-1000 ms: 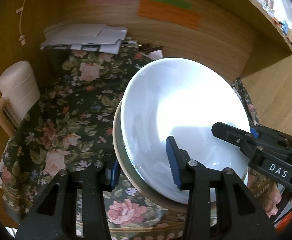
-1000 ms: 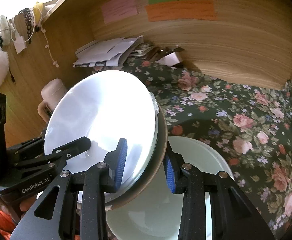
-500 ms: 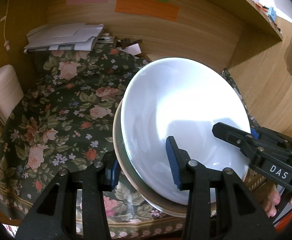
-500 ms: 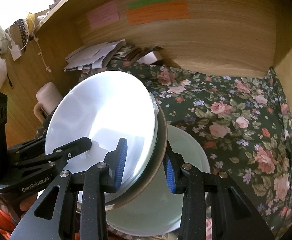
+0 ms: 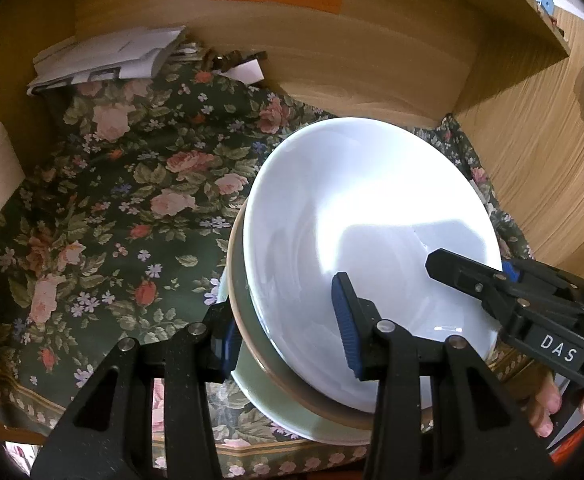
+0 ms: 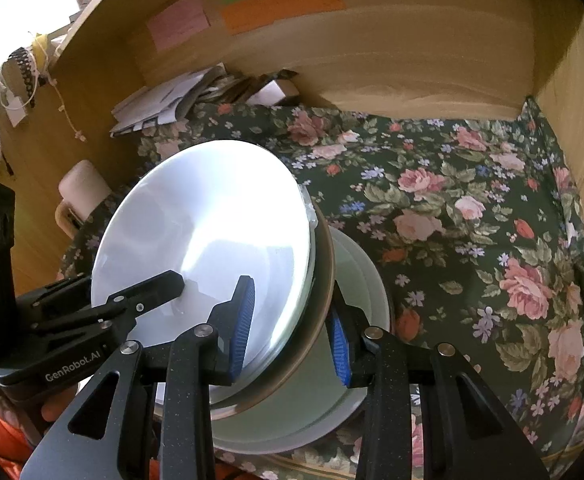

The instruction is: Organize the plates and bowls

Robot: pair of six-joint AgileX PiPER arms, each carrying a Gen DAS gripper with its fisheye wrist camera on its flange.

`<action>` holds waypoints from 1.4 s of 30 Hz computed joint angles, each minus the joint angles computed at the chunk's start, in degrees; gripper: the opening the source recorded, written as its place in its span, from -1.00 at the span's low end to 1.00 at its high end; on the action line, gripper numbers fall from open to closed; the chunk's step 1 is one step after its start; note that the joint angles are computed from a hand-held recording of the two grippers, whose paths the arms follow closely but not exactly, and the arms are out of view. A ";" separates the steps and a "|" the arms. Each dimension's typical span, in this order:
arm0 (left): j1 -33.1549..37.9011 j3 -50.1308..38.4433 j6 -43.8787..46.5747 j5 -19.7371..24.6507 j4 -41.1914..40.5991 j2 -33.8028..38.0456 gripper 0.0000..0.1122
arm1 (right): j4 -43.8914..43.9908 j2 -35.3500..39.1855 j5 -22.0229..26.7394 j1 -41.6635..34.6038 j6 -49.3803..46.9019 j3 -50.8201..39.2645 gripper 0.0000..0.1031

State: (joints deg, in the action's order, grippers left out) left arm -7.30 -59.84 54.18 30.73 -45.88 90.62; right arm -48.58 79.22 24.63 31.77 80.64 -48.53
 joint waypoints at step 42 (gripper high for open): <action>17.69 16.24 49.26 11.93 -46.35 -22.94 0.65 | -37.52 -7.04 42.91 35.74 30.93 0.89 0.45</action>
